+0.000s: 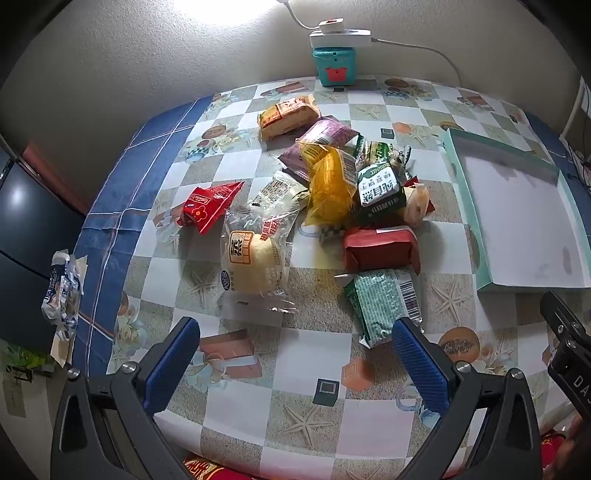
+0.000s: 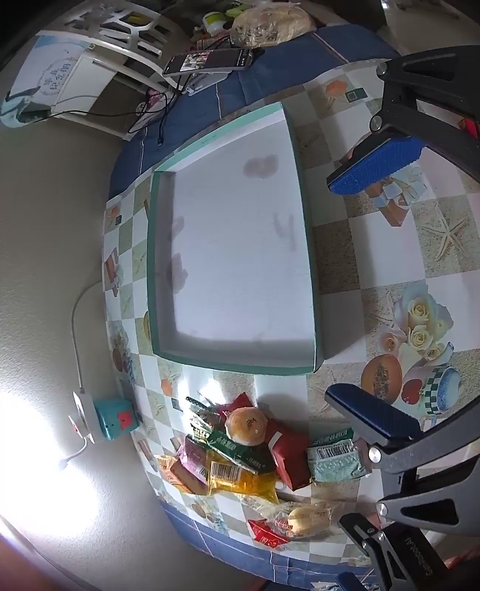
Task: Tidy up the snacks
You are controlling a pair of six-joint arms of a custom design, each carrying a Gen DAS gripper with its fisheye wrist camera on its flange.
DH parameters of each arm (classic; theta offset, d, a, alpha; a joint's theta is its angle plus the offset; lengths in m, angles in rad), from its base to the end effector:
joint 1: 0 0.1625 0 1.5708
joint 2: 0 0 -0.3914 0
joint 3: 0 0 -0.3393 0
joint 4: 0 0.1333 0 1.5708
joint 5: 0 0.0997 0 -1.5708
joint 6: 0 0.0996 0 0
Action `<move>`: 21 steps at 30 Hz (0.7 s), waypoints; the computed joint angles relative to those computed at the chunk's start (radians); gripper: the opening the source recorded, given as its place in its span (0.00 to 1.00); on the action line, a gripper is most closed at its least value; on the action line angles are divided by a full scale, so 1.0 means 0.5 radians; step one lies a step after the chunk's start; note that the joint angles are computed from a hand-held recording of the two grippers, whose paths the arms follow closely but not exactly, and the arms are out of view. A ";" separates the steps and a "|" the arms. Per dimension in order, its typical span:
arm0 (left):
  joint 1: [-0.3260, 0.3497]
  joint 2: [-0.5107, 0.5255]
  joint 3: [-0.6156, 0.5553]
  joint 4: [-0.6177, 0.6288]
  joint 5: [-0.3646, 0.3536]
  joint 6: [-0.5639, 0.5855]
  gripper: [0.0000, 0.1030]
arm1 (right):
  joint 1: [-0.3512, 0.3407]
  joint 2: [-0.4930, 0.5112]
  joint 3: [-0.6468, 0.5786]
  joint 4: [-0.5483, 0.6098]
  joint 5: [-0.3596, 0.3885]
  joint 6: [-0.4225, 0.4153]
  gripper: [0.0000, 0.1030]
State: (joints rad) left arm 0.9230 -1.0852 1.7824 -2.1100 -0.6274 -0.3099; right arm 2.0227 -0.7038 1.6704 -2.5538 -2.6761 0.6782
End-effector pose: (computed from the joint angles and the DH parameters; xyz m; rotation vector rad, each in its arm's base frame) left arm -0.1505 -0.5534 0.2174 0.4598 2.1647 -0.3643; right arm 0.2982 -0.5128 0.0935 -0.2494 -2.0996 0.7129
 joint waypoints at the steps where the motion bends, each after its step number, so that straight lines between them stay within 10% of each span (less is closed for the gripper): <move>1: 0.002 0.000 -0.002 0.000 0.000 -0.001 1.00 | -0.005 -0.002 0.009 -0.018 0.000 -0.012 1.00; 21: 0.003 -0.008 0.004 0.003 0.001 -0.027 1.00 | -0.002 0.004 -0.006 0.001 -0.009 -0.008 1.00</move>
